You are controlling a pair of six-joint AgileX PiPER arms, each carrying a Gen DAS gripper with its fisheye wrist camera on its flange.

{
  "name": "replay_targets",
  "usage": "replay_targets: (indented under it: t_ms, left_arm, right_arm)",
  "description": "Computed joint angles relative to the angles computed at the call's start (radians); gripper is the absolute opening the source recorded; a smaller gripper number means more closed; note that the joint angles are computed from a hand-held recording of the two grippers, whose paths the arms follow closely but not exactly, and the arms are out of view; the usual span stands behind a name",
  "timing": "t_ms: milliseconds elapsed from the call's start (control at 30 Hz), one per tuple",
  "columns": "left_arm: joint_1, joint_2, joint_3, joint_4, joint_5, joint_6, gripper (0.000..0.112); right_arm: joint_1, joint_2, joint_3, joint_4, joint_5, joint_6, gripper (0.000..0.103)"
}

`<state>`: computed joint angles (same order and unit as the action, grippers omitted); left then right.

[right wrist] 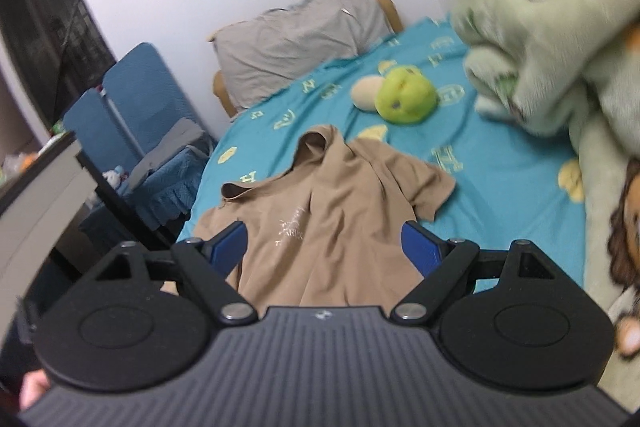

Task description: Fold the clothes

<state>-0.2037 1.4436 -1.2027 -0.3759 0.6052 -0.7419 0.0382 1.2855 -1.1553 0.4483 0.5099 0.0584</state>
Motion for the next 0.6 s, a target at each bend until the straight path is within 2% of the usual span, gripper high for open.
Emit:
replay_targets:
  t_ms: [67,167,233,267,333,400,500,600]
  left_arm:
    - [0.012,0.035,0.01,-0.039,-0.055,0.021,0.068]
    - [0.021,0.078,0.025,-0.081,-0.131,0.05,0.059]
    - [0.02,0.109,0.02,-0.075,-0.163,0.045,0.041]
    - [0.014,0.123,0.015,-0.049,-0.182,0.019,0.035]
    - [0.001,0.146,0.001,0.048,-0.223,-0.082,0.008]
    - [-0.006,0.133,-0.005,0.204,-0.236,-0.215,0.005]
    - [-0.004,0.114,-0.069,0.378,-0.17,-0.308,0.004]
    - [-0.005,0.144,-0.234,0.564,-0.025,-0.318,0.004]
  right_arm:
    - [-0.014,0.031,-0.003,0.05,0.0,-0.017,0.085]
    - [-0.01,0.088,-0.027,0.041,-0.003,0.014,0.085]
    - [-0.007,0.126,-0.048,0.039,-0.002,0.031,0.085]
    - [-0.006,0.142,-0.058,0.039,-0.001,0.038,0.085]
    - [0.002,0.167,-0.073,0.02,-0.003,0.061,0.085]
    - [0.011,0.18,-0.079,-0.01,-0.003,0.087,0.085]
    - [0.016,0.183,-0.074,-0.042,0.007,0.118,0.085]
    - [0.014,0.181,-0.07,-0.074,0.008,0.153,0.085]
